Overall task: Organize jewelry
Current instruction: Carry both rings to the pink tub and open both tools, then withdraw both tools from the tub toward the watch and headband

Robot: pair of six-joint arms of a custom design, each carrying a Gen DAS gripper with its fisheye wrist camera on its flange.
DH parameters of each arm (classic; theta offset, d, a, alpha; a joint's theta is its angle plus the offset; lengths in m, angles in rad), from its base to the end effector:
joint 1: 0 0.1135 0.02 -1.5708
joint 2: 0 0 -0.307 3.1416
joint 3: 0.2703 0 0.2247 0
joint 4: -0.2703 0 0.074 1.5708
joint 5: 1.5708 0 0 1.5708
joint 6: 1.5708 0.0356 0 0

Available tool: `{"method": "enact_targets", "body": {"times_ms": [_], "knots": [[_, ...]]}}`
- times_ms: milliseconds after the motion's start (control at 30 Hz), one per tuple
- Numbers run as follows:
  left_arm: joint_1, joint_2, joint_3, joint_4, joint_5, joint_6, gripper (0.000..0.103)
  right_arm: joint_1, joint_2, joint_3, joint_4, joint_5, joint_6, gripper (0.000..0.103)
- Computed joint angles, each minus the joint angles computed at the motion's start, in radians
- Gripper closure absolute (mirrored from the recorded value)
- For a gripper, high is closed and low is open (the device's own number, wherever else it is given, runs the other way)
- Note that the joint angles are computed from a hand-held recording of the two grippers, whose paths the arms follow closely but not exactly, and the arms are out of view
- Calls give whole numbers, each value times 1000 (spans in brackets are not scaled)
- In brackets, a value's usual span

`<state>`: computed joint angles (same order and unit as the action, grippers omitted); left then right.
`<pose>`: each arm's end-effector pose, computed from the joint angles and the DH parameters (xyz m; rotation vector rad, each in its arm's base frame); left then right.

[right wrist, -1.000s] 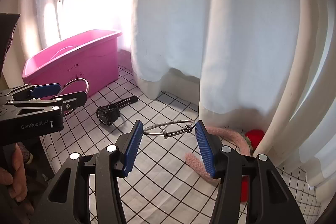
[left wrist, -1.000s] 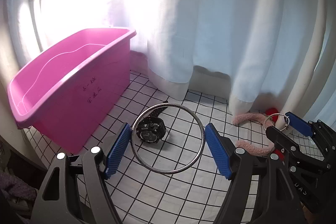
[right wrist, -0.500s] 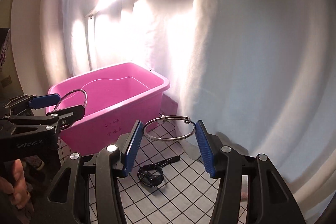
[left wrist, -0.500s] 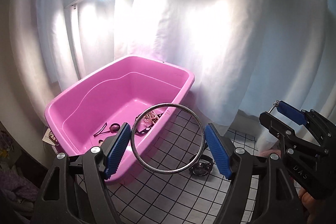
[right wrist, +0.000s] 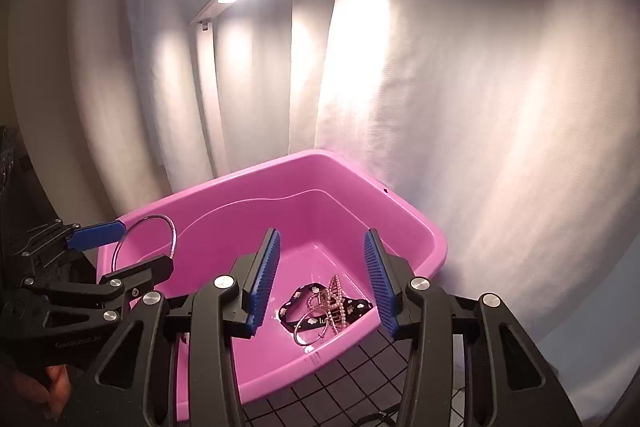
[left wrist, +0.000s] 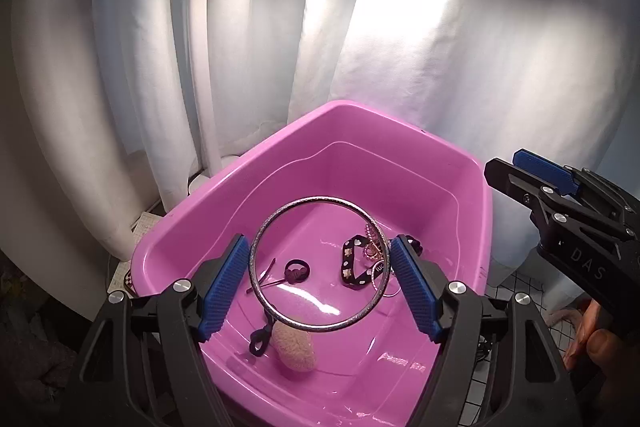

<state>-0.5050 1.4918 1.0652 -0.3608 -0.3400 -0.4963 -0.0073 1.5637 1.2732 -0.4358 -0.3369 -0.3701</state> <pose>0.2627 -0.1317 0.3084 -0.1530 2.2997 -0.1096 0.3230 0.0094 0.3445 -0.5745 2.1804 0.1861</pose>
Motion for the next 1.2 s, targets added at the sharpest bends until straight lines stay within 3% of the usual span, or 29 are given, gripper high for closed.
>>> {"method": "enact_targets", "body": {"times_ms": [333,467,600,900,967,1033,1200], "knots": [[126,140,42,-47,145,-3,31,37,179,120,-60,62,66,60],[127,165,54,-64,139,-14,18,43,216,136,-87,67,68,60],[116,177,71,-91,134,-23,12,44,231,141,-96,64,86,60],[101,157,66,-111,99,-34,9,38,214,141,-121,52,86,59],[91,146,66,-126,81,-38,8,36,208,142,-135,44,86,56],[82,134,62,-135,68,-45,8,27,195,137,-141,23,88,37],[50,103,58,-164,36,-71,8,6,154,119,-151,-2,78,37]]}}
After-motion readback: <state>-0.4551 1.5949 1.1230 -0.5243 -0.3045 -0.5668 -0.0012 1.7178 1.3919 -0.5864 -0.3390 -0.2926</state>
